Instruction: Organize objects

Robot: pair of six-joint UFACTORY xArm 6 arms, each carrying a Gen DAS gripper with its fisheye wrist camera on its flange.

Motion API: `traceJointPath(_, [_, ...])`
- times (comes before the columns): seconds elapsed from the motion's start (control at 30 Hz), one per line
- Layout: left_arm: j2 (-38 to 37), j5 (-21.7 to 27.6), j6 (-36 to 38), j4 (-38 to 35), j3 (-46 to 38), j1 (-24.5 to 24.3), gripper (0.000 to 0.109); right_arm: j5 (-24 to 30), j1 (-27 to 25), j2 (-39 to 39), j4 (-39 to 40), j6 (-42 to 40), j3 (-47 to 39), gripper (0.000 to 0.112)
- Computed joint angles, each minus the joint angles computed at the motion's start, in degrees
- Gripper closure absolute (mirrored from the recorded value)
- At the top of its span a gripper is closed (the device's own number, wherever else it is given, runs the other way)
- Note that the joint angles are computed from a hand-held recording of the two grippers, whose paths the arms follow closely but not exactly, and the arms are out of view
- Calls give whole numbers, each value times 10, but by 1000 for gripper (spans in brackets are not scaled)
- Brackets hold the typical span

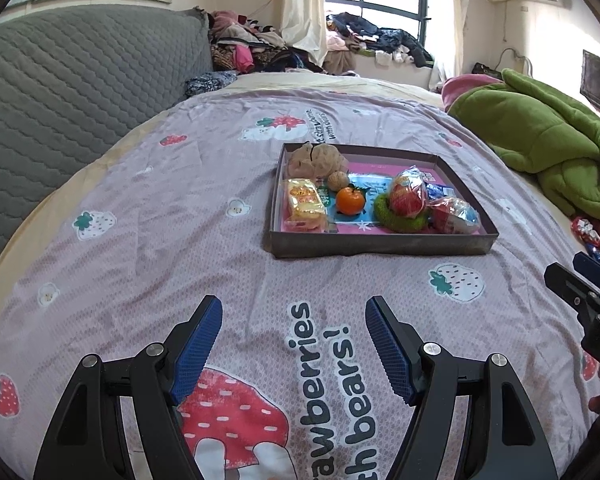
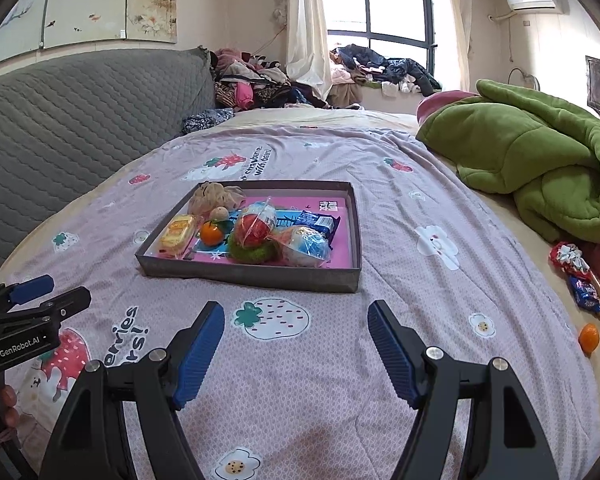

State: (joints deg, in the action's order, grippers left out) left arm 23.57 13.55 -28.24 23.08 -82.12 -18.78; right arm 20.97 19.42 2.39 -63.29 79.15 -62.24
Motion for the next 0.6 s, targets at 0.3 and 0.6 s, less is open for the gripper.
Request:
traceJointPath(0.3, [3,-1,5,-5,3,1,33,-1,2,3,-3,5,5,39])
traceJointPath(0.6, [5,-16,15,-19,14,2,33,-7,-1,8,5,4,12,39])
